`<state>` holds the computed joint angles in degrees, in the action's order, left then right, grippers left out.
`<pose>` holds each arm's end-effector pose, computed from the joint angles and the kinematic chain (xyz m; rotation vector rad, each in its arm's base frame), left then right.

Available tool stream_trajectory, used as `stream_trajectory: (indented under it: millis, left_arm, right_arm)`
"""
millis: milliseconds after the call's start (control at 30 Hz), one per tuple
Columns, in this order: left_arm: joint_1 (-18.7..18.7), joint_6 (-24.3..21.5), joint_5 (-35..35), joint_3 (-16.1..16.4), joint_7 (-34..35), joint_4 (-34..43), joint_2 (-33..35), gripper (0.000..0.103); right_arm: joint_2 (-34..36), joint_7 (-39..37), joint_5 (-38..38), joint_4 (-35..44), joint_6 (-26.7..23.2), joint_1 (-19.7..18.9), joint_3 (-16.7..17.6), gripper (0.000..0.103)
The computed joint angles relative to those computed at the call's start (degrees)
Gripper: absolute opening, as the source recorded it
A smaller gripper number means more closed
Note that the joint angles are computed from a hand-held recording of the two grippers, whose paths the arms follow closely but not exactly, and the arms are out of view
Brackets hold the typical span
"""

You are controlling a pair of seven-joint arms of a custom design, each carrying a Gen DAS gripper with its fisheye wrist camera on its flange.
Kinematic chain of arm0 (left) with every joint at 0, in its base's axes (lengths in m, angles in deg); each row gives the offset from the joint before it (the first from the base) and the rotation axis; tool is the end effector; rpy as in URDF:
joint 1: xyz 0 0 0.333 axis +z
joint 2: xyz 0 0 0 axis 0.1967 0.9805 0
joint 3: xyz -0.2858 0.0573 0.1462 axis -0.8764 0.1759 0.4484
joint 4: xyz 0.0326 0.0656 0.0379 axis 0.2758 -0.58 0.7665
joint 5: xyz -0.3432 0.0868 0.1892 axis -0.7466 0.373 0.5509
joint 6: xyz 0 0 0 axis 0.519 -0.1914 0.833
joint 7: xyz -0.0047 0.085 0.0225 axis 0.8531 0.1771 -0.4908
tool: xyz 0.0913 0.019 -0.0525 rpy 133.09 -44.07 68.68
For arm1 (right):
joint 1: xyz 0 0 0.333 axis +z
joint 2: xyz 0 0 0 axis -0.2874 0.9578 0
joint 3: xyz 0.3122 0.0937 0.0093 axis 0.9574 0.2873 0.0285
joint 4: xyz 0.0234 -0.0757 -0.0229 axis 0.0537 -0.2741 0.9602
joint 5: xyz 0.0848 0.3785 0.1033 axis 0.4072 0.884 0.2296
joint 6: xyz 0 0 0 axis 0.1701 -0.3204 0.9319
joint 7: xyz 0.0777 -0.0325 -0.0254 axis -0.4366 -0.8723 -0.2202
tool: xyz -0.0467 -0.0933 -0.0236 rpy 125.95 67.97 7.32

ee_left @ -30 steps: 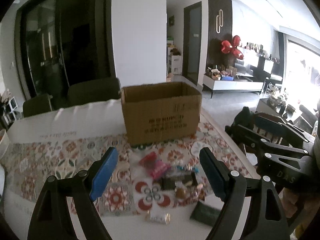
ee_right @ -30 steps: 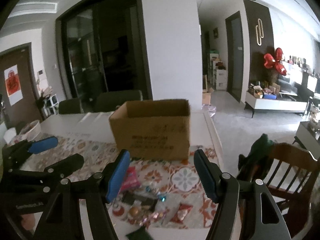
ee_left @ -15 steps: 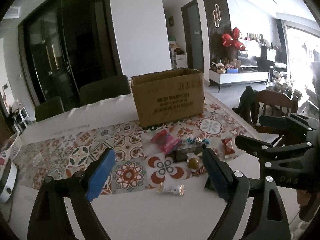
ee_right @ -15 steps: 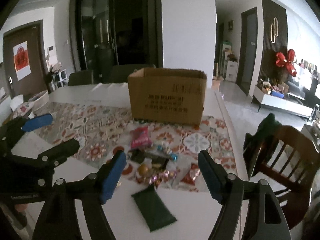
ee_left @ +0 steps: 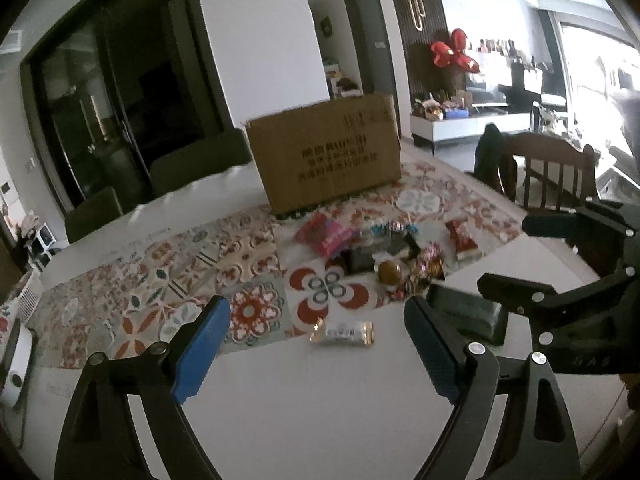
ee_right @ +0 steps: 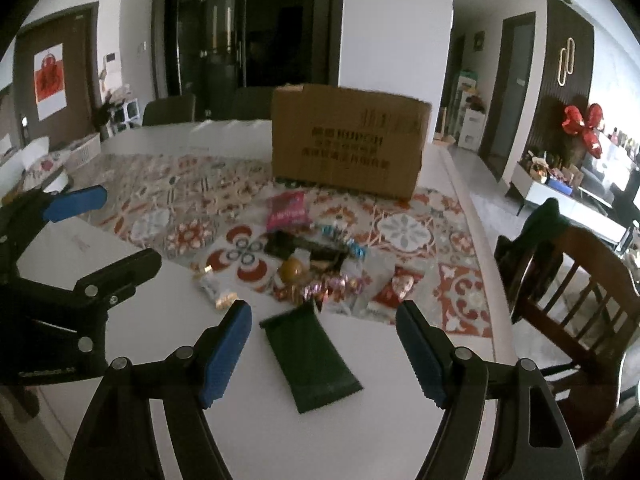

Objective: Organize snacks
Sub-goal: 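Grasp the small white packet with the left tool while the right tool grasps the dark green packet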

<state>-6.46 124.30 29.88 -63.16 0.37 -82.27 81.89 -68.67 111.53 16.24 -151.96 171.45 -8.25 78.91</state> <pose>0.6402 -0.2867 0.4840 -1.4425 1.8022 -0.7043 0.6875 0.1299 0.4599 -2.0024 1.2953 -0.6452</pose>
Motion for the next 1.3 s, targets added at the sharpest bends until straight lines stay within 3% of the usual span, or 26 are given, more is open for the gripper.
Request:
stream_trajectory:
  millis: [233,533,900,1000,1167,1300]
  left_arm:
    - [1.6,-0.2,-7.2,-1.1,6.0,1.2,3.1,0.089]
    - [2.2,0.1,-16.5,-1.4,14.3,4.2,7.3,0.089]
    - [3.7,-2.1,-28.3,-3.1,23.1,10.0,12.5,0.086]
    - [3.6,-2.9,-30.2,-3.0,23.9,11.3,13.5,0.08]
    - [4.1,-3.6,-33.3,-3.7,25.2,12.6,14.7,0.073]
    - [3.7,-2.7,-33.4,-3.1,25.4,12.1,14.5,0.054]
  right_arm:
    - [2.7,2.9,-3.9,2.3,-4.1,1.7,-2.2,0.075]
    - [5.8,4.3,-5.4,6.0,-10.3,1.4,-2.3,0.075]
    - [8.9,5.0,-6.0,9.9,-13.5,1.2,-2.1,0.075]
    - [9.5,5.2,-6.2,10.6,-13.9,1.3,-2.2,0.074]
    - [10.0,5.2,-5.5,11.2,-14.2,1.1,-1.9,0.062]
    - [10.0,5.1,-5.3,11.1,-13.7,1.1,-1.7,0.054]
